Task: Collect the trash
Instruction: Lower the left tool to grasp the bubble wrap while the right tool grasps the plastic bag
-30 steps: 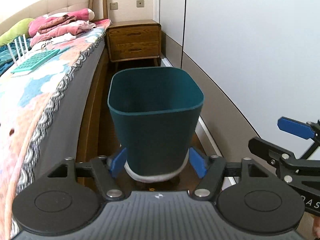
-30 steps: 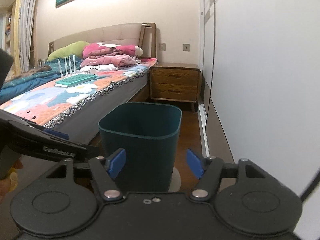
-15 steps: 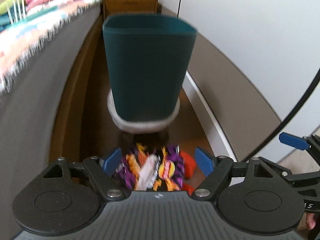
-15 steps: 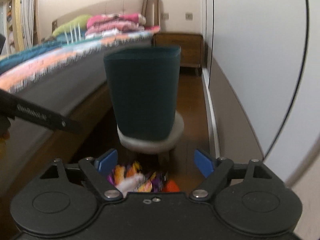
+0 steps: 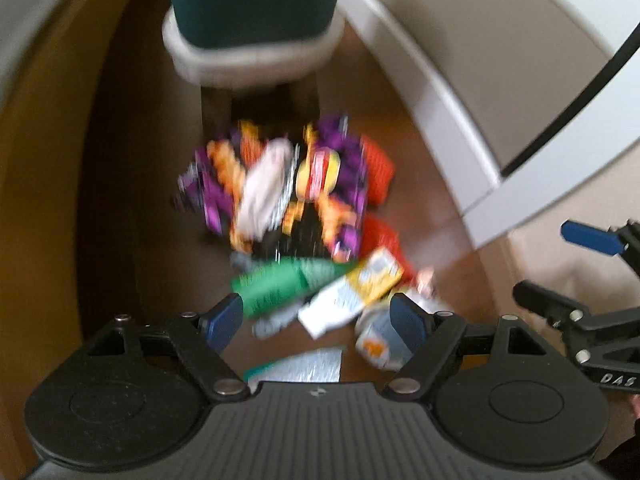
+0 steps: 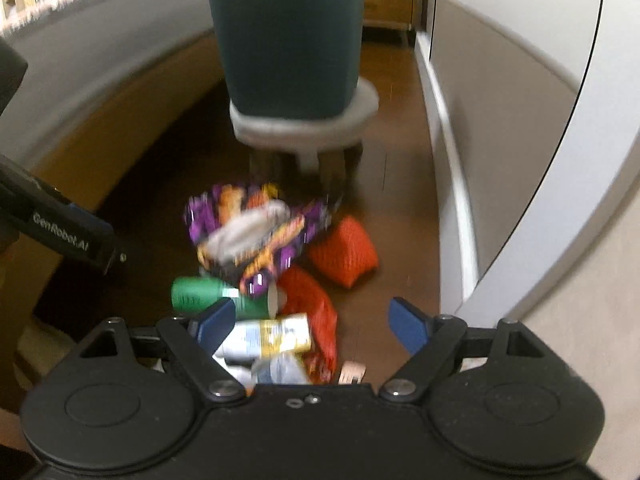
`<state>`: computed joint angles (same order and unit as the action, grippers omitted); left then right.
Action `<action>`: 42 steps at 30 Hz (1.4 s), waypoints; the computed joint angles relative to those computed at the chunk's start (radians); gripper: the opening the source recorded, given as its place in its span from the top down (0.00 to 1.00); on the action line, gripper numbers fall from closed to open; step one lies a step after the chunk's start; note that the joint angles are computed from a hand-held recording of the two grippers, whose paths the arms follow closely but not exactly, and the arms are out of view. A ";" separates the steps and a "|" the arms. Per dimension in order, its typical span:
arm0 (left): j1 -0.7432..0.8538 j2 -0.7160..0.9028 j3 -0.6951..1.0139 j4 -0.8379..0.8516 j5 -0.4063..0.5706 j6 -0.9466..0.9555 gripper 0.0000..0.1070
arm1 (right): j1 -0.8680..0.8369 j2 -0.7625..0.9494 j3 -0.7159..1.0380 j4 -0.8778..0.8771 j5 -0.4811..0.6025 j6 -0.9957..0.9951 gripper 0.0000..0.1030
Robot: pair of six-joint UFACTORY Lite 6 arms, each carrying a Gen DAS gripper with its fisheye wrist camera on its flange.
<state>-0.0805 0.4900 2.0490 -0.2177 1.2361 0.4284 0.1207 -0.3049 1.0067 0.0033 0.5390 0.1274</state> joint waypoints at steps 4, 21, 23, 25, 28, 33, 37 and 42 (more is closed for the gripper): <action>0.004 -0.007 -0.192 0.045 -0.103 0.021 0.25 | 0.000 0.042 -0.075 0.047 -0.040 -0.030 0.20; -0.017 0.205 -0.399 0.143 -0.342 0.221 0.25 | 0.010 0.365 -0.053 0.150 -0.115 -0.158 0.21; -0.024 0.242 -0.395 0.171 -0.350 0.211 0.25 | 0.003 0.397 -0.036 0.171 -0.111 -0.180 0.22; -0.027 0.271 -0.388 0.185 -0.351 0.194 0.25 | -0.002 0.432 -0.020 0.180 -0.108 -0.186 0.22; -0.032 0.285 -0.405 0.187 -0.368 0.189 0.25 | -0.008 0.469 -0.002 0.197 -0.099 -0.184 0.24; -0.071 0.262 -0.496 0.238 -0.469 0.159 0.26 | -0.003 0.514 0.014 0.182 -0.092 -0.118 0.35; -0.088 0.222 -0.544 0.226 -0.499 0.139 0.42 | 0.004 0.503 0.006 0.143 -0.082 -0.069 0.50; -0.094 0.209 -0.552 0.193 -0.492 0.101 0.71 | 0.020 0.458 -0.025 0.096 -0.084 -0.011 0.58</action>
